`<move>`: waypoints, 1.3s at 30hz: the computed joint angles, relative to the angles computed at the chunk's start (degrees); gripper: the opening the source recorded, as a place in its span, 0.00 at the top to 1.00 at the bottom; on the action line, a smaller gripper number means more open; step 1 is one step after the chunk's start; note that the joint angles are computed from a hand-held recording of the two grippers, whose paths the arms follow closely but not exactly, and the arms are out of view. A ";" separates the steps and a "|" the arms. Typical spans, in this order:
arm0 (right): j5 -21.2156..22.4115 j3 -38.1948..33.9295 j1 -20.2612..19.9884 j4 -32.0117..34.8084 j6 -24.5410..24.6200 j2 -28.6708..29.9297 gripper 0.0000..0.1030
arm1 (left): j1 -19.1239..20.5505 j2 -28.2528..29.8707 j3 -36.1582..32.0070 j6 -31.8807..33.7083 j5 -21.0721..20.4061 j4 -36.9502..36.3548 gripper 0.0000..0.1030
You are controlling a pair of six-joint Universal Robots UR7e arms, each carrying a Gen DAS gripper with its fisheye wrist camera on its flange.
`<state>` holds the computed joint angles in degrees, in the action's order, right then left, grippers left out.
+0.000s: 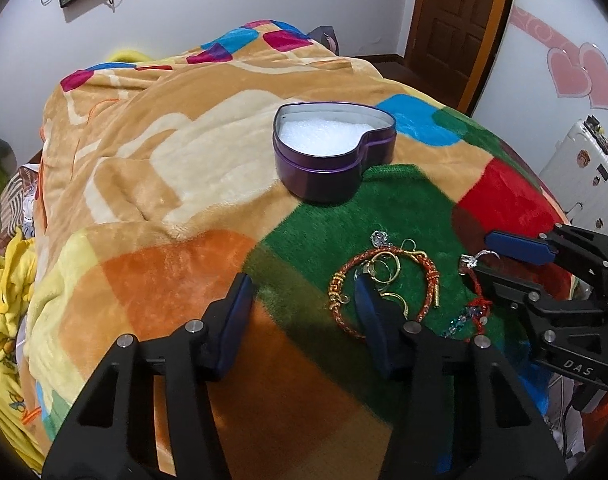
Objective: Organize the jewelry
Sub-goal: 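Grasp the silver ring with the right tool while the left tool grasps the orange beaded bracelet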
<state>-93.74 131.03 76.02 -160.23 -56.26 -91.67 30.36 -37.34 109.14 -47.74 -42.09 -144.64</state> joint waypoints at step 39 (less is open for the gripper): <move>3.76 -1.30 2.41 0.09 2.26 -3.07 0.88 | -3.29 -2.98 0.40 0.23 6.10 -3.38 0.94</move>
